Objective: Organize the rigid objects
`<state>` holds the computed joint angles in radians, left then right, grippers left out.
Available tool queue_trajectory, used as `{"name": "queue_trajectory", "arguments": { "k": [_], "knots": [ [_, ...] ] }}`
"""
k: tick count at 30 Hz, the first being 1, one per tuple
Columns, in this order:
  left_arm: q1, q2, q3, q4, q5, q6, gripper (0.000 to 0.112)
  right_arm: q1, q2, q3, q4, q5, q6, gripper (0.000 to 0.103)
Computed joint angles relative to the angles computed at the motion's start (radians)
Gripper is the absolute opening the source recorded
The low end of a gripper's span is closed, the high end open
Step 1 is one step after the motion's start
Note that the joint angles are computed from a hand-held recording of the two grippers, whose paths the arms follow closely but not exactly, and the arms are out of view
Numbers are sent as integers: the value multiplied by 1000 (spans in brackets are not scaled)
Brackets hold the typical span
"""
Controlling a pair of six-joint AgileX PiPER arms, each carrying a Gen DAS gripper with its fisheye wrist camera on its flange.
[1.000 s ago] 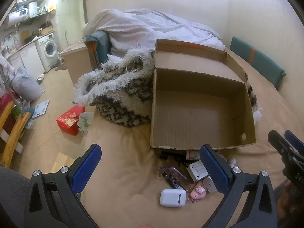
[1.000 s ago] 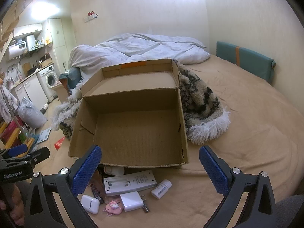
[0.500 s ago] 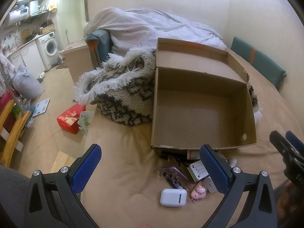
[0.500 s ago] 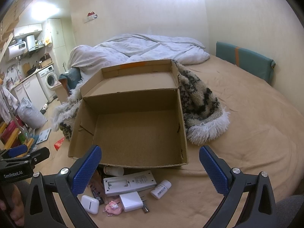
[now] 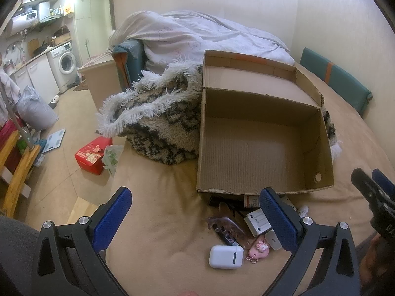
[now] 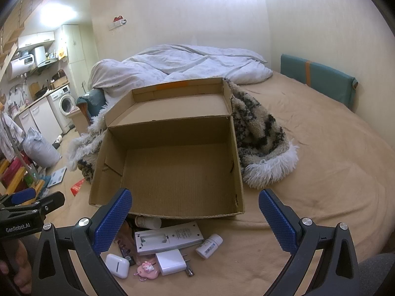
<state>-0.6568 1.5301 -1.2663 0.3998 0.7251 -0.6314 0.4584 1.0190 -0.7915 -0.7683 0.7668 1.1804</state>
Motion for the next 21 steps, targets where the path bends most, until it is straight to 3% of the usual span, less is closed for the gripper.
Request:
{"name": "queue_trajectory", "arguments": {
  "k": [21],
  "knots": [
    [5,-1,-8,-22,9,22,103,-5,3,-6,10,6,-17,103]
  ]
}}
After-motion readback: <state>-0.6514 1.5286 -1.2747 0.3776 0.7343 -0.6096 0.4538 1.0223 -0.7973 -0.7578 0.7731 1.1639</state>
